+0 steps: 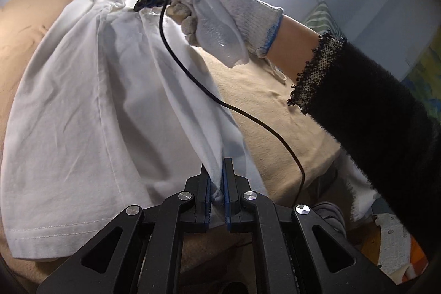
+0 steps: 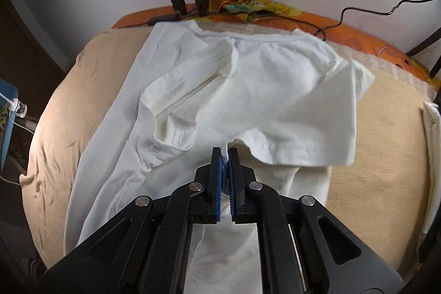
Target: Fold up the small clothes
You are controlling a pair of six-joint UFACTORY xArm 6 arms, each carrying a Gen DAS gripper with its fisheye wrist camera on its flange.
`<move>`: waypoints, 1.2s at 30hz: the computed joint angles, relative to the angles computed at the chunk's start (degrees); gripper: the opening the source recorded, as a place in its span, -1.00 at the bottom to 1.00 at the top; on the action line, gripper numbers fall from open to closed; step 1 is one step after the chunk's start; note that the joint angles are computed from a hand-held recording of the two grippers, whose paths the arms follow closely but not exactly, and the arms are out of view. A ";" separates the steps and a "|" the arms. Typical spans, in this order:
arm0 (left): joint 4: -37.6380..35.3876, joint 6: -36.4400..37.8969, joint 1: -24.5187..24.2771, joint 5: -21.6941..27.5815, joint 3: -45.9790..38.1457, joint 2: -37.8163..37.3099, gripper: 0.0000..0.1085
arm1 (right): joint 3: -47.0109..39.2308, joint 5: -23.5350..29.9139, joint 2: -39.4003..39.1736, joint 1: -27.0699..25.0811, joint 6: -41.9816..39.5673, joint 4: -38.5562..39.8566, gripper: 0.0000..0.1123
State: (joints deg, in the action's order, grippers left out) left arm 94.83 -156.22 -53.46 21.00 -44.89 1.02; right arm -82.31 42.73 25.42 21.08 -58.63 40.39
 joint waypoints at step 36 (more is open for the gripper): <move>17.04 -20.10 1.82 -3.36 4.55 -3.85 -0.90 | -30.29 6.96 14.72 0.94 26.45 -13.93 -0.91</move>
